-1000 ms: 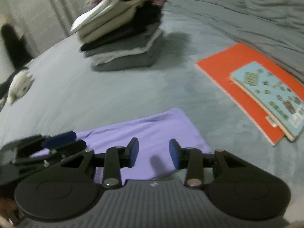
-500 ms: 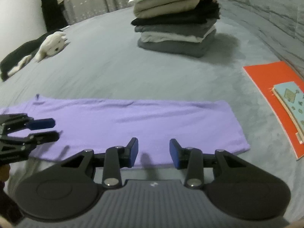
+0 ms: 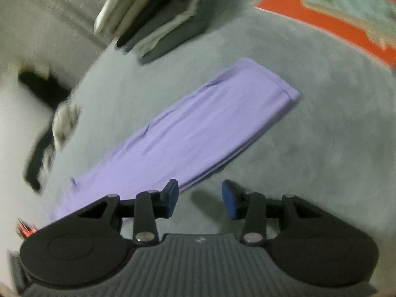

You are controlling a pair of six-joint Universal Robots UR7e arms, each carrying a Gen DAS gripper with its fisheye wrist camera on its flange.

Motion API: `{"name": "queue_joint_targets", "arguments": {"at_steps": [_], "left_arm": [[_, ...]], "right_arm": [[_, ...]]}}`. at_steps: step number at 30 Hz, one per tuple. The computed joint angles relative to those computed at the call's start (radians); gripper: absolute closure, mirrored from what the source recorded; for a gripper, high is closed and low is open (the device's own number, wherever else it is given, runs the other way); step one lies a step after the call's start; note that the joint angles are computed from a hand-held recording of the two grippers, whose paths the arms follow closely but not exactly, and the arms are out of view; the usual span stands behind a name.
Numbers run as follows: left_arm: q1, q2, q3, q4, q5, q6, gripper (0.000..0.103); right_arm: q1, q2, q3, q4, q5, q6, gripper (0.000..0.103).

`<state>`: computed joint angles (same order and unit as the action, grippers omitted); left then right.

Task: Fold clothes

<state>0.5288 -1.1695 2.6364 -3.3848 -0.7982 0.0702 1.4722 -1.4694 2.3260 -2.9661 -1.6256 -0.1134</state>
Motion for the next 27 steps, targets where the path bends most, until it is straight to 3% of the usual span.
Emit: {"name": "queue_joint_targets", "arguments": {"at_steps": [3, 8, 12, 14, 15, 16, 17, 18, 23, 27], "left_arm": [[-0.012, 0.036, -0.006, -0.028, 0.03, 0.009, 0.063], [-0.04, 0.111, -0.017, -0.082, 0.09, 0.057, 0.064], [-0.052, 0.171, -0.035, -0.131, 0.127, 0.084, 0.069], [-0.054, 0.196, -0.045, -0.152, 0.138, 0.09, 0.075], [-0.054, 0.204, -0.049, -0.157, 0.14, 0.089, 0.082], [-0.056, 0.209, -0.051, -0.161, 0.143, 0.082, 0.087], [-0.059, 0.215, -0.053, -0.165, 0.149, 0.074, 0.098], [-0.062, 0.218, -0.054, -0.169, 0.156, 0.066, 0.101], [-0.064, 0.153, -0.046, -0.155, 0.108, 0.004, 0.102], [-0.033, 0.094, -0.051, -0.023, 0.03, -0.045, 0.102]], "right_arm": [[-0.04, -0.002, 0.02, -0.048, 0.076, 0.097, 0.059], [-0.066, -0.007, 0.065, -0.159, 0.127, 0.195, 0.059], [-0.058, 0.03, 0.086, -0.301, 0.114, 0.243, 0.063], [-0.036, 0.077, 0.086, -0.409, 0.061, 0.25, 0.072], [-0.026, 0.102, 0.084, -0.459, 0.034, 0.251, 0.076], [-0.017, 0.128, 0.081, -0.507, 0.006, 0.252, 0.086], [-0.011, 0.153, 0.072, -0.541, -0.021, 0.248, 0.093], [-0.004, 0.166, 0.071, -0.572, -0.05, 0.241, 0.102], [0.059, 0.195, 0.068, -0.664, -0.212, 0.156, 0.102], [0.107, 0.249, 0.039, -0.684, -0.357, 0.035, 0.102]]}}
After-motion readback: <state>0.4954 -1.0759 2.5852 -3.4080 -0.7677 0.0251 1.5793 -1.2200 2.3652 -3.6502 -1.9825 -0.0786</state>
